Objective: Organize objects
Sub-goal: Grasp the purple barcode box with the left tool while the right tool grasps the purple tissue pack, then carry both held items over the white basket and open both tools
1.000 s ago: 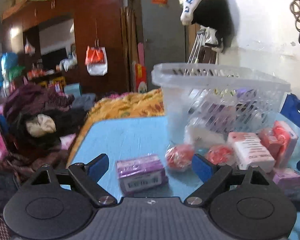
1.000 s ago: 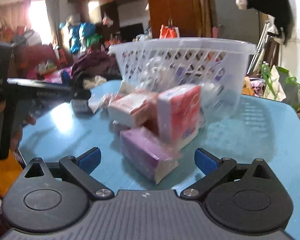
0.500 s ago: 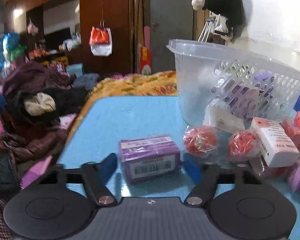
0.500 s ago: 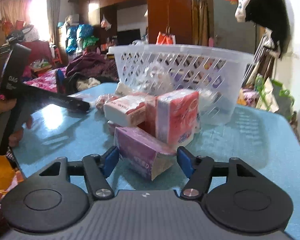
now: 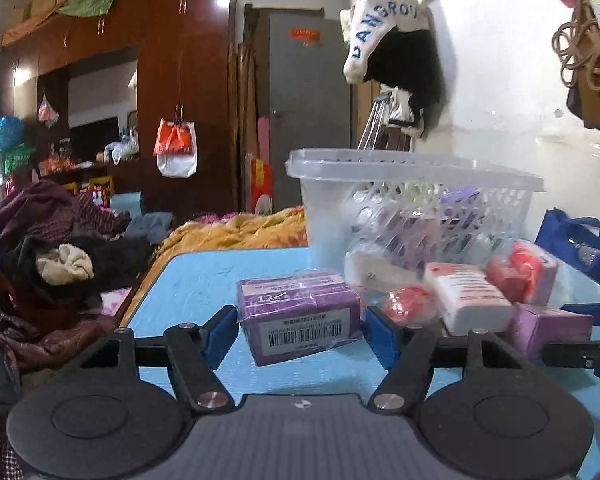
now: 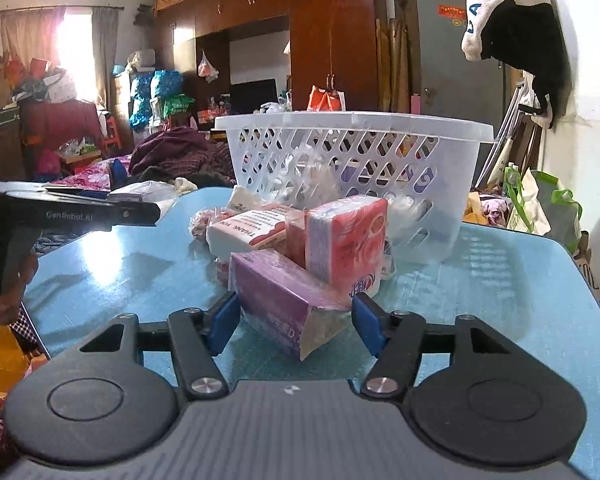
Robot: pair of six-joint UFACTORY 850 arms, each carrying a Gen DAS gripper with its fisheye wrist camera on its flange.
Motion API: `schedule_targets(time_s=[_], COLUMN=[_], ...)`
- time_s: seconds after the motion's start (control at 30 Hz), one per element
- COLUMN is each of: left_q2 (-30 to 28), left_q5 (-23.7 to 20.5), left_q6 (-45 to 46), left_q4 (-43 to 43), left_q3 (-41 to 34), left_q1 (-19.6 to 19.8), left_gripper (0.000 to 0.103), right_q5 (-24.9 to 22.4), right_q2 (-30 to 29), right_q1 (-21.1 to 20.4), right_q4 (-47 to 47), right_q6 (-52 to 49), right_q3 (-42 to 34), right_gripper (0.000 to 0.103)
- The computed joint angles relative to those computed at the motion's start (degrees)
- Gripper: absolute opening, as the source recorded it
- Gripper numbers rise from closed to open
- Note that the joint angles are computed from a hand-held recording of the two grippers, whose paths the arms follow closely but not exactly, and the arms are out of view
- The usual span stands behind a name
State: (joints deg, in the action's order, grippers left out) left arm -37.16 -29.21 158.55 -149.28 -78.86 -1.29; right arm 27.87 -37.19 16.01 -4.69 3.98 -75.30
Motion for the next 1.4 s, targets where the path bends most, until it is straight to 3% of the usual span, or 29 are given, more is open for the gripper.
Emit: schedule_targets(time_s=[0.17, 0.5, 0.87, 1.4], left_q2=[-0.3, -0.3, 2.1, 2.8], left_q5=[-2.7, -3.4, -10.1, -13.5], left_q6=[-1.7, -0.3, -1.8, -6.8], left_q4=[1.8, 0.8, 2.8, 8.3], left_q3=[0.3, 1.0, 4.5, 3.7], left_q1=[0.3, 0.0, 0.7, 0.9], left_gripper=[0.072, 0.072, 0.072, 0.072], right_q5=[0.4, 1.4, 7.2, 11.6], right_q2=[0.1, 0.6, 4.0, 4.9], right_q1=[0.1, 0.0, -0.9, -1.4], right_q4=[1.0, 0.5, -2.9, -2.6], right_q6=[-0.9, 0.4, 2.9, 3.6], right_q3=[0.3, 1.0, 4.7, 5.6], right_gripper=[0.065, 0.065, 0.065, 0.065])
